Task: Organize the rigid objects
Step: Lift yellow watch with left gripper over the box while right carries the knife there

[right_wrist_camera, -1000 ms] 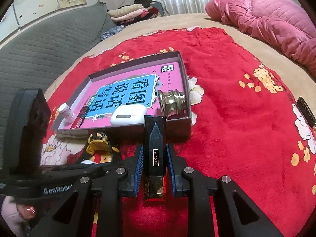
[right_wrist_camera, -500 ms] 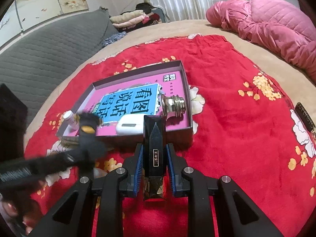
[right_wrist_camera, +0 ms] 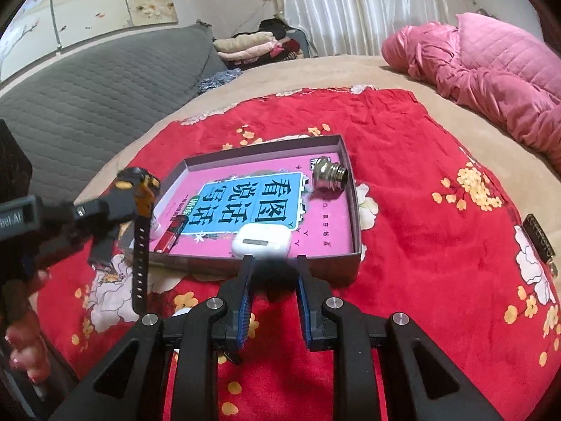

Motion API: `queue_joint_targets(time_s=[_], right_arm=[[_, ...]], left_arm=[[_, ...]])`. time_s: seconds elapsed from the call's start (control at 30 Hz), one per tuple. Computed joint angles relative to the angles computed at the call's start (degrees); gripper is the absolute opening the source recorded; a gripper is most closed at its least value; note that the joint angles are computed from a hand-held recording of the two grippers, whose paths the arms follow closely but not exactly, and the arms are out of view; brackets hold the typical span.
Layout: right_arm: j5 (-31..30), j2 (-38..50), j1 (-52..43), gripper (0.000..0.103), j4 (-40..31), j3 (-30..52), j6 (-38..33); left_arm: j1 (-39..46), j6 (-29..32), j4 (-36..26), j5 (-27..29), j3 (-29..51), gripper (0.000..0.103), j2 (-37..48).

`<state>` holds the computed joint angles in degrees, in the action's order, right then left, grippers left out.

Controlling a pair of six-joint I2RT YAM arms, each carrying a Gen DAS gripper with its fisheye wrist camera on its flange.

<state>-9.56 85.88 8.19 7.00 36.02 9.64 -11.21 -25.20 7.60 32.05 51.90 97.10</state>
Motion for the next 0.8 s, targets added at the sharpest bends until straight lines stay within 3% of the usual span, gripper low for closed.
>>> queue_joint_targets(time_s=[0.5,0.8], right_arm=[[-1.2,1.6,-2.1,0.023,0.9,4.6,0.5],[-0.2,2.6,-2.5,0.023,1.2,6.7,0.0]], left_arm=[[0.0,2.4,-2.0,-1.9,5.5,0.007,-1.8],[-0.3,4.1,-3.3,-3.3,10.6,0.007,1.7]])
